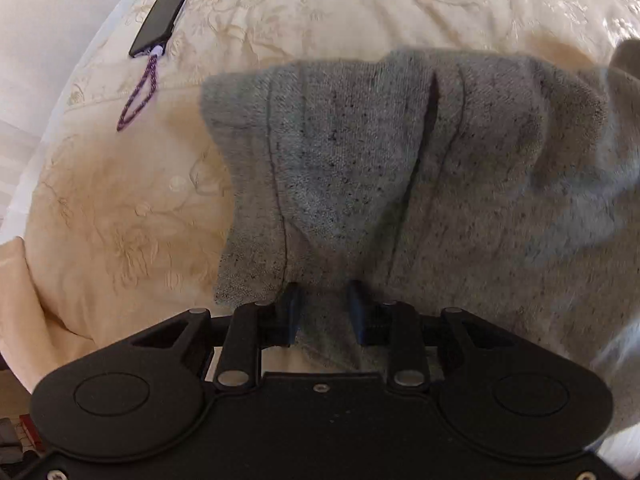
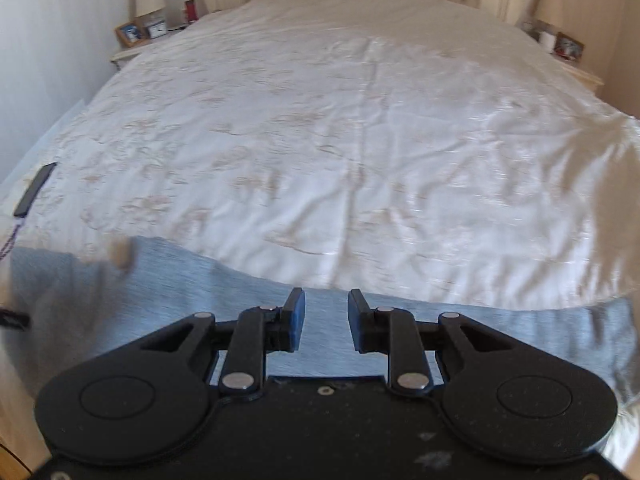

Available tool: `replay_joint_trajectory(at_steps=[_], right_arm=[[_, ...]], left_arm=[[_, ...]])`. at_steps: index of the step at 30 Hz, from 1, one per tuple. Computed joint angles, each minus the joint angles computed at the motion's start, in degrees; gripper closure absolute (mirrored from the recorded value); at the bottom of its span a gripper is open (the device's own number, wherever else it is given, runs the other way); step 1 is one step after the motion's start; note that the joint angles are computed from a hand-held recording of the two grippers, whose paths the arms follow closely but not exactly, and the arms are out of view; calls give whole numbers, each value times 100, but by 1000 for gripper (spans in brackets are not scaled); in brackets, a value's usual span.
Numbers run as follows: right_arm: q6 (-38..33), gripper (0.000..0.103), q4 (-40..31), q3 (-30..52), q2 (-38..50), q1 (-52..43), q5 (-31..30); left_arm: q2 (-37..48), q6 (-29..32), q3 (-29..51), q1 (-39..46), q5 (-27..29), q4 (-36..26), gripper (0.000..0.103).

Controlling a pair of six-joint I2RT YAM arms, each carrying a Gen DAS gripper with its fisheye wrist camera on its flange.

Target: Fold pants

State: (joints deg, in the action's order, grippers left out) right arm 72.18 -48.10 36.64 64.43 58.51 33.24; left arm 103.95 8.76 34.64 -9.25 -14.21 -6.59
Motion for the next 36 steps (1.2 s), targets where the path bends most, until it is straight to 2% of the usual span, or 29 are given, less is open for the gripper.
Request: replay_joint_trajectory(at_steps=[2,4,5,7,9,11,14,18,20,23,24,26,28,30,34,36], right_arm=[[-1031,77,1143,487,895,-490,-387],[-2030,77,2016,971,1673,-930,-869],[-2434,77,2324,1277,2096,-1109,-1086],[-3045,76,2667,2017,2920,-1395,-1401],[-3379,74,2714,2732,3708,-1637,-1655],[-3482,74,2743,3242,4376,-1796,-1969],[-3391,74,2369,3452,4825,-1766,-2530],[-2837,73,2391,2640,4458,-1191,-2825],[-2337,74,2366,2294,4297,-880,-2933],[-1718,74,2323,1983,4041,-701,-2986],[-1553,74,2300,1913,3860,-681,-2836],[-1369,74,2389,1770,3334,-744,-2384],[-1562,73,2302,1983,3135,-893,-1845],[-2066,69,2290,2363,3355,-1131,-1708],[-3346,71,2549,3318,4504,-1771,-2409],[-3698,71,2062,4140,5379,-1979,-2865]], left_arm=[[-442,590,-479,-153,-117,223,68],[-900,1070,-603,-252,-131,-87,75],[-1225,1214,-592,-148,81,-310,75],[-1830,1337,-365,105,576,-752,73],[-2087,1287,-107,187,707,-755,69],[-1889,1148,282,151,698,-563,69],[-1141,895,1051,161,962,-488,69],[-272,753,1602,30,927,-257,67],[136,749,1706,-4,690,-291,67],[580,1002,1368,134,390,126,66],[585,1113,1184,247,493,307,66],[274,1340,532,420,705,1042,66],[136,1495,226,395,652,1363,66],[50,1428,128,365,617,1472,66],[103,1383,187,470,774,1465,66],[111,1384,242,554,890,1396,65]])
